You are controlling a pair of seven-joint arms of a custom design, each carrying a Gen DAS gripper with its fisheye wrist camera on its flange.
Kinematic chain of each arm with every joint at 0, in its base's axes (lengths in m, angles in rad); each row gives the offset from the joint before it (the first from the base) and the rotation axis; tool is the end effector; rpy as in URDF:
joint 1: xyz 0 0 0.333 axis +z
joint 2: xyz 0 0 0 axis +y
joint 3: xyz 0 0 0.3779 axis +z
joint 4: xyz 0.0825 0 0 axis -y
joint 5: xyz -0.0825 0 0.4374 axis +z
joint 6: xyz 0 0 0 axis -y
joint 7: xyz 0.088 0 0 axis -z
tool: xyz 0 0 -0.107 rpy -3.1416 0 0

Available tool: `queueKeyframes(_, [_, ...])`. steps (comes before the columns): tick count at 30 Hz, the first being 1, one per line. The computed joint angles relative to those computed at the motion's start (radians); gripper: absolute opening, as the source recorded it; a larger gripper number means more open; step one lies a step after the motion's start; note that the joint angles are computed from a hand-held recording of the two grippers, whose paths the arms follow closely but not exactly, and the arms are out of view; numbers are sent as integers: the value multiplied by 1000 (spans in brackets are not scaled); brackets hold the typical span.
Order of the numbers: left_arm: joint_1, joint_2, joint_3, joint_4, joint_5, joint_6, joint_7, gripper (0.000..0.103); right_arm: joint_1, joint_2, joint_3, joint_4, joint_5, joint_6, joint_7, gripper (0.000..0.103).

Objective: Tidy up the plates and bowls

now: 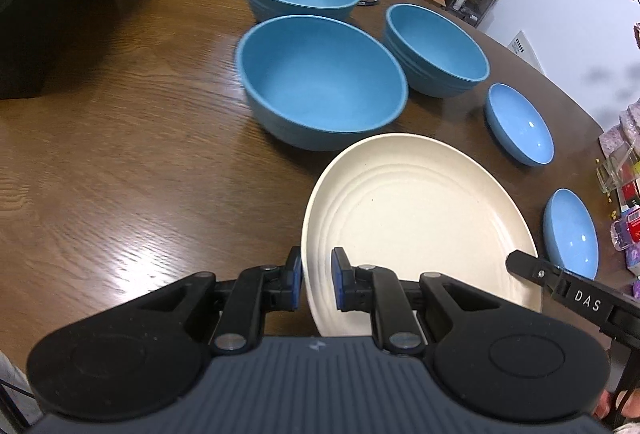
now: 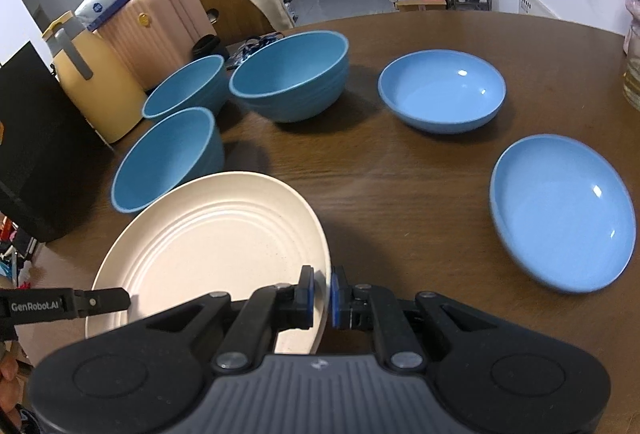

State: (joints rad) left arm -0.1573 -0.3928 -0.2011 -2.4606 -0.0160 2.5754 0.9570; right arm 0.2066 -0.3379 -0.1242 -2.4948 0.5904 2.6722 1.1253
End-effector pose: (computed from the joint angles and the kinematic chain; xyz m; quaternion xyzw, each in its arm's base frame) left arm 0.4525 -0.1770 0.5229 -0.7683 0.5894 -0.2266 0.1046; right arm 0.4896 0.0207 0.4877 -0.6903 0.6495 -0.0745 0.3101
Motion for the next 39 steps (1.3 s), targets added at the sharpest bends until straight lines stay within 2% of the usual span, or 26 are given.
queueKeyframes(12, [21, -83, 53, -100, -36, 5, 88, 15, 49, -62, 57, -95, -57, 49, 143, 8])
queueKeyframes(19, [47, -117, 51, -151, -30, 22, 105, 15, 91, -74, 78, -139, -95, 104, 216, 8])
queueKeyframes(30, [70, -126, 63, -214, -27, 75, 130, 15, 127, -64, 119, -188, -226, 198, 332, 9])
queueKeyframes(39, [65, -124, 74, -220, -47, 62, 154, 16, 125, -45, 121, -164, -319, 173, 378, 10])
